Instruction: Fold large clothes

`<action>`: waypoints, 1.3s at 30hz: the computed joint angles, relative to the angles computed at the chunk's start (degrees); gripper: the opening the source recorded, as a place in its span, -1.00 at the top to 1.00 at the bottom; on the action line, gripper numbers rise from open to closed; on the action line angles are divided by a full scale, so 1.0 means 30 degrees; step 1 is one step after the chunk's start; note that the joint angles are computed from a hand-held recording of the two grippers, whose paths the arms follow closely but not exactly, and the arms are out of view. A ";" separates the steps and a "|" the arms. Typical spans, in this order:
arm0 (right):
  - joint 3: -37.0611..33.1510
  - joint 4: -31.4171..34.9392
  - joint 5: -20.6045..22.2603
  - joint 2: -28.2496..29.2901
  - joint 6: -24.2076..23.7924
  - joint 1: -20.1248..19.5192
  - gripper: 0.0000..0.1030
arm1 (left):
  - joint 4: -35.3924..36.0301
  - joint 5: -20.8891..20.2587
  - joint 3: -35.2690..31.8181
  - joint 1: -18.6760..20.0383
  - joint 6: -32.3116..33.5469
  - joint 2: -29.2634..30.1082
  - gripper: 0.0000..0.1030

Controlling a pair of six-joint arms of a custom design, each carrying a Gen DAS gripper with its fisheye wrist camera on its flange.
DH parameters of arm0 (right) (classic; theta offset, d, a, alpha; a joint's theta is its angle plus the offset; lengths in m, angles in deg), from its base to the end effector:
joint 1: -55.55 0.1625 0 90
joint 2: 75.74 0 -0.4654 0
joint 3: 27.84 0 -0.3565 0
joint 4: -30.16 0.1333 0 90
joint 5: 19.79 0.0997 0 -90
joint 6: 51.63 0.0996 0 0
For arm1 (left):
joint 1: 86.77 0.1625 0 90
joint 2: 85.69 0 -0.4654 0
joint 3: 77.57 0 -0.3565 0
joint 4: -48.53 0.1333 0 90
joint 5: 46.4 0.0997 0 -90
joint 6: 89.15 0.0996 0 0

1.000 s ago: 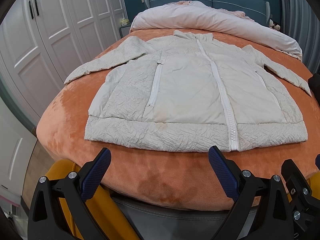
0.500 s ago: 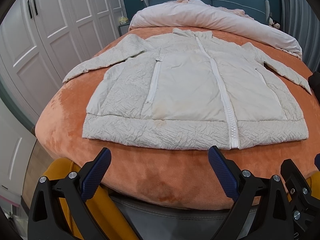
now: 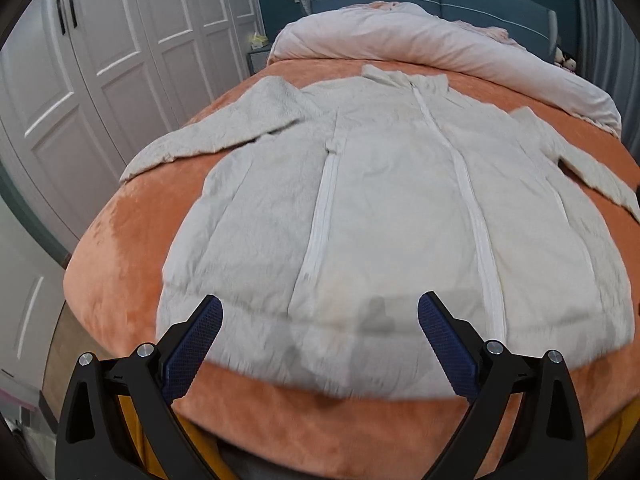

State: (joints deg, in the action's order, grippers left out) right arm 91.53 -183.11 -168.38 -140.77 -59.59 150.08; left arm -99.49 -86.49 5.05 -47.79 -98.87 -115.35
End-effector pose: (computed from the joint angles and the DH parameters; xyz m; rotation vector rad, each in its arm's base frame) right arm 0.0867 -0.4832 0.3691 -0.4943 -1.8688 1.2073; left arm -0.4311 -0.6184 0.0531 0.7847 2.2195 -0.6435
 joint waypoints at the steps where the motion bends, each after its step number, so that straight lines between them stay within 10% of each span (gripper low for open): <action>1: -0.0160 -0.0207 0.0035 0.0007 -0.0456 -0.0029 -0.90 | 0.0004 0.0000 -0.0290 0.0021 0.0167 0.0147 -0.86; 11: -0.3120 0.4782 0.4749 -0.3682 0.2539 -0.5103 -0.90 | 0.0832 0.0406 -0.4131 0.0409 0.1569 0.2191 -0.87; 27: -1.0547 1.1500 1.0833 -0.3069 0.9111 -1.1744 -0.88 | 0.5531 0.0817 -1.3152 0.1788 0.2381 0.7078 -0.87; 31: -1.2184 1.2656 1.2445 -0.2300 1.0456 -1.2204 -0.13 | 0.6591 0.0709 -1.4884 0.2164 0.2282 0.7866 -0.87; 33: -1.3217 1.2885 1.1787 -0.1673 0.9913 -1.1635 0.70 | 0.6846 0.0649 -1.5574 0.2345 0.2307 0.8124 -0.87; 39: -1.7410 1.1539 1.3791 0.1206 0.1920 -0.7598 1.00 | 0.7577 0.0421 -1.7653 0.2714 0.2210 0.8742 -0.87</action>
State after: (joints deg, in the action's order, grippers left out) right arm 39.30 -148.49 -127.01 -137.15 -53.83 127.29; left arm -76.75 -85.23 -47.91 -39.65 -92.24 -89.12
